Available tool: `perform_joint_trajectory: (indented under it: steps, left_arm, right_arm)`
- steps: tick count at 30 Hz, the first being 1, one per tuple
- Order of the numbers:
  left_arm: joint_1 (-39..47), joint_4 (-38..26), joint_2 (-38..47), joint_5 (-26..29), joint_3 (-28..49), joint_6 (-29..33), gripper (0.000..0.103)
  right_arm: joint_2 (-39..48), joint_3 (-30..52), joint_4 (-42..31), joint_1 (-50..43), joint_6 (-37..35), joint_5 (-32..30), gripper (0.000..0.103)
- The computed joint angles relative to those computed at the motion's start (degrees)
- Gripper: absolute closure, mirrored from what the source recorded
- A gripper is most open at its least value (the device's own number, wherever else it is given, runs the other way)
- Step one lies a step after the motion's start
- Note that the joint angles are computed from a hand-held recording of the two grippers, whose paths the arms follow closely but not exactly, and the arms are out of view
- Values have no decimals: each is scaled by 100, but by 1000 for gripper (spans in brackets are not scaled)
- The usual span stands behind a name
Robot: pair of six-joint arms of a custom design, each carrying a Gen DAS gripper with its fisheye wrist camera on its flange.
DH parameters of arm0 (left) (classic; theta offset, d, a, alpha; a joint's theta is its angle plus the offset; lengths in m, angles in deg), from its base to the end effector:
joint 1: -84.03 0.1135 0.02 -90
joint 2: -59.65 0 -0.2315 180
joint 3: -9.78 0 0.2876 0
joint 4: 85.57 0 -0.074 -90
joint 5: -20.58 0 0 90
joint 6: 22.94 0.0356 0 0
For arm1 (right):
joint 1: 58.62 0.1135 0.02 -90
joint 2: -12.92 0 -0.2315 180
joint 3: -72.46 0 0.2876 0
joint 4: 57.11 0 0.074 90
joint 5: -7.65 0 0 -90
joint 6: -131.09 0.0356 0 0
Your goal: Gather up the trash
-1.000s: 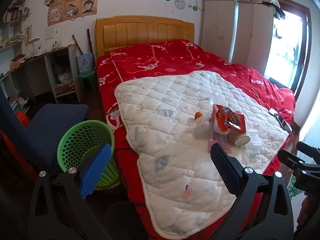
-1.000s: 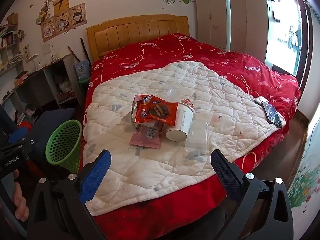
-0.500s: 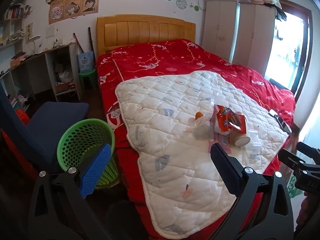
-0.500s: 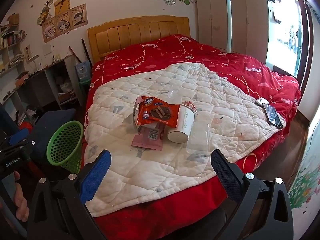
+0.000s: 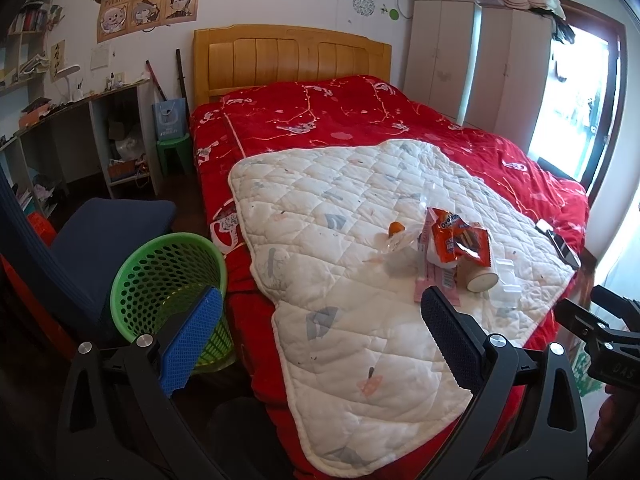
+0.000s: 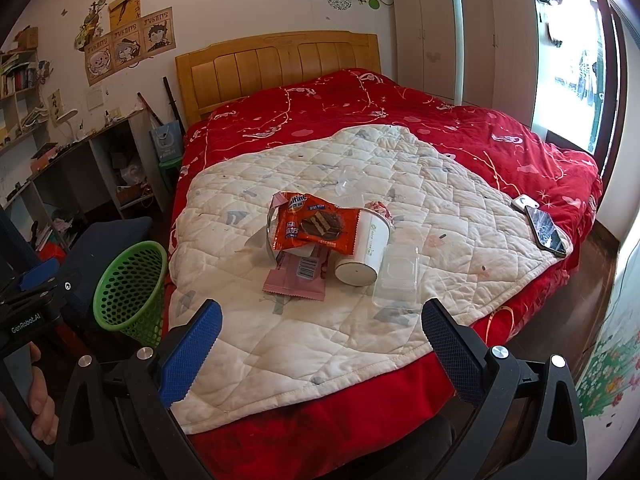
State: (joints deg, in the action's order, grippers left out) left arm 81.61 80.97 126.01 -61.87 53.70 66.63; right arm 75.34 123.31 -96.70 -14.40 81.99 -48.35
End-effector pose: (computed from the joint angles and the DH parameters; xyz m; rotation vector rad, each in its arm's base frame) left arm 0.2811 -0.0166 0.1517 0.1121 2.1935 -0.1727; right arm 0.1999 0.1667 0.1804 0.1780 2.2660 0.0300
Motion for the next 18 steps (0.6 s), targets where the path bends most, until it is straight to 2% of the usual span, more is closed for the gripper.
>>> perform_joint_trajectory:
  steps: [18]
  left_arm:
    - [-13,12,115,25,32,-42,5]
  right_arm:
    - [5,4,-8,7,0,-3,6]
